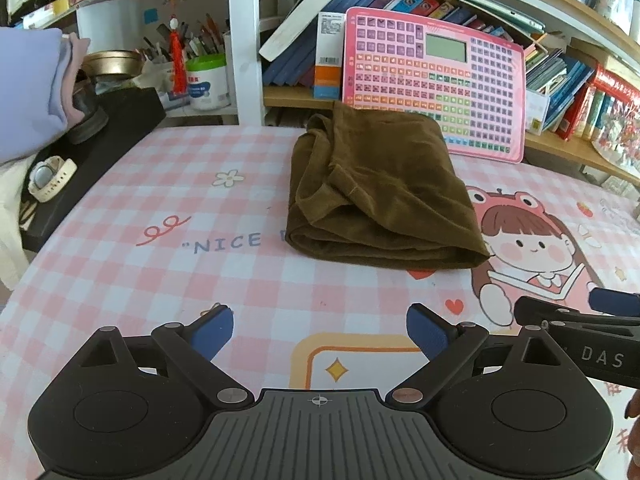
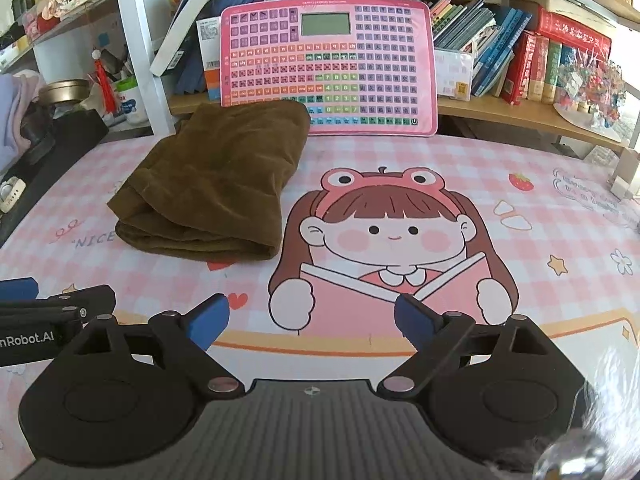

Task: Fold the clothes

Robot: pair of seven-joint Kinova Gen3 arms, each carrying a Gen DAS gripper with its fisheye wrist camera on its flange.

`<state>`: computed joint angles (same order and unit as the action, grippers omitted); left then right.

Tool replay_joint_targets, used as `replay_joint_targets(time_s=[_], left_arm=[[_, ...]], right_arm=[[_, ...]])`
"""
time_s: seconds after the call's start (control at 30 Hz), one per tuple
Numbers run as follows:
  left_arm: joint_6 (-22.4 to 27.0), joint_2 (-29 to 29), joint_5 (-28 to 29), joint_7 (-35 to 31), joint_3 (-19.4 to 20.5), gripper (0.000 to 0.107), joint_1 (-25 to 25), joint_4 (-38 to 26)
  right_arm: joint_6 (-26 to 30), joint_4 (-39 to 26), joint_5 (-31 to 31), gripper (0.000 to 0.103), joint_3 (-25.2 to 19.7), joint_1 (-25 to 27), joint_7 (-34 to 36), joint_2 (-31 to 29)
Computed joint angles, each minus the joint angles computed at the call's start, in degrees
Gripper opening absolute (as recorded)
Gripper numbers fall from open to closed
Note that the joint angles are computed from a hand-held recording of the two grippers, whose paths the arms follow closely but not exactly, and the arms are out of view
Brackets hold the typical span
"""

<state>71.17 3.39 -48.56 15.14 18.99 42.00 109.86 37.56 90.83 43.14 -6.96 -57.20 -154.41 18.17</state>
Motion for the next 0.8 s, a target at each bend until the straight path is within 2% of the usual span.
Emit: replay_joint_targets(time_s=[0.13, 0.8], left_arm=[[0.6, 0.4, -0.7, 0.0, 0.2, 0.095, 0.6, -0.2], [-2.3, -1.5, -0.6, -2.0, 0.5, 0.096, -1.2, 2.3]], right_arm=[[1.1, -0.5, 0.6, 0.09, 0.1, -0.6, -0.3, 0.3], [6.2, -3.2, 1.1, 0.092, -0.1, -2.5, -2.8, 2.1]])
